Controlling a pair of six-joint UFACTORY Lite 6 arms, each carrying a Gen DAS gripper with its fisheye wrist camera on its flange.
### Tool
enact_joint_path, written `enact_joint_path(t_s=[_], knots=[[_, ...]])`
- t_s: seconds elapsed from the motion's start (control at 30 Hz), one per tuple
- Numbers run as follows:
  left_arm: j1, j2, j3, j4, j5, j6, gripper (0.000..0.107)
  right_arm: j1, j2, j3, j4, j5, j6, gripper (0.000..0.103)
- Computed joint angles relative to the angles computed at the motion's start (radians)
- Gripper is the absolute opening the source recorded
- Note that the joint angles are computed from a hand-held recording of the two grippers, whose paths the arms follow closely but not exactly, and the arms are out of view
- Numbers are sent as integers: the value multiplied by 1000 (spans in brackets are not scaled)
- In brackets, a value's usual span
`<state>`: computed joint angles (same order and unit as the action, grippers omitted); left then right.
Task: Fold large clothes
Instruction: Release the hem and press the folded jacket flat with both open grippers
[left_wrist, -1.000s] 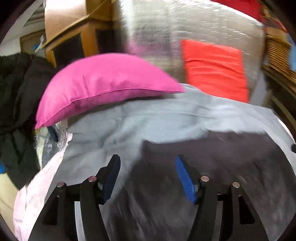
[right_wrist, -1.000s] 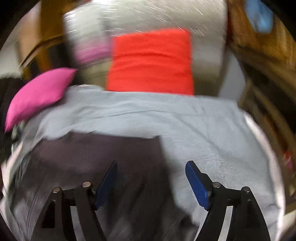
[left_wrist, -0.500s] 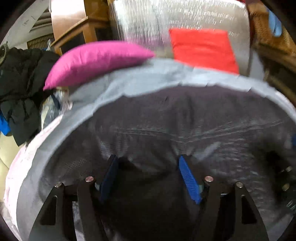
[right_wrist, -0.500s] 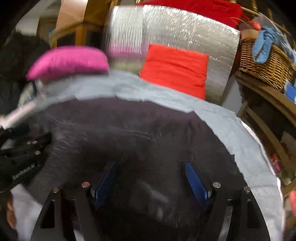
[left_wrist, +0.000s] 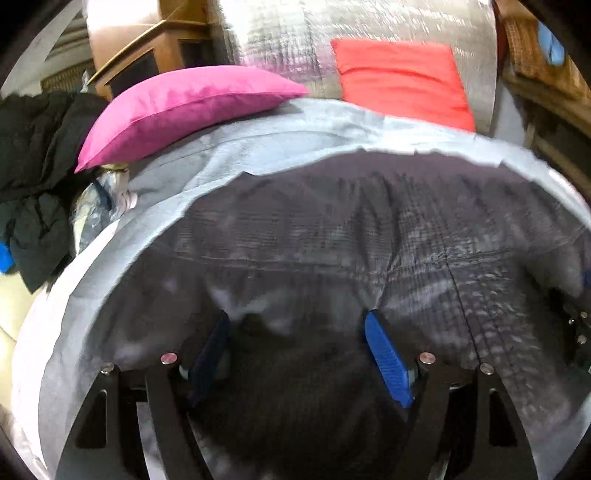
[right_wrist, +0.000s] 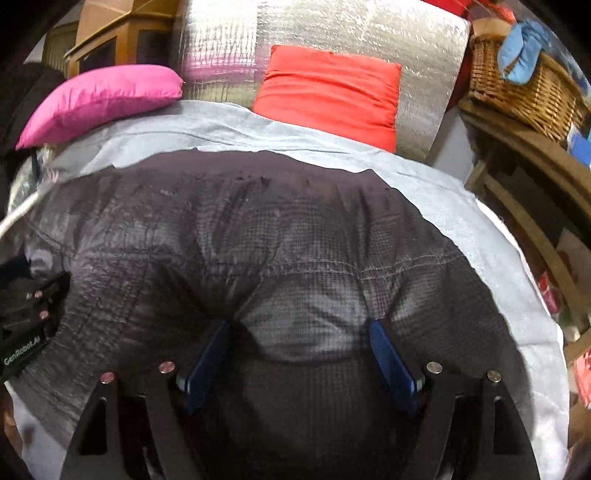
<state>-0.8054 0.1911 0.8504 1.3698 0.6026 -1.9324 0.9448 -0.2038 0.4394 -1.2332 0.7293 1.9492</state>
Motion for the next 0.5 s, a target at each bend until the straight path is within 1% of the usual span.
enact_joint_path(t_s=[0.03,0.07,0.13,0.23,0.27,0.37,0.47,0.5], knots=[[-14,-87,-69,27,24,-49,77,36,-59,-8,57,39,-34,81],[-42,-150,-115,31,62,-81,78,104,-154,-38,86,114,-28,82],[-73,-271,-207,29,121,-119,78,226,-256,-61,139,254,-27,82],[-107,-351,-291,9,175,-153,79,385,-339,-99,195,397,7,82],[-105,-348,-296,7,176,-154,79,411,-345,-113,211,412,21,82],[-62,-283,-297,34,132,-179,79,406,-319,-155,221,379,63,82],[-59,-157,-274,95,158,-240,80,454,-315,-212,239,395,122,82],[-61,-134,-273,113,160,-257,80,448,-315,-230,237,379,131,83]])
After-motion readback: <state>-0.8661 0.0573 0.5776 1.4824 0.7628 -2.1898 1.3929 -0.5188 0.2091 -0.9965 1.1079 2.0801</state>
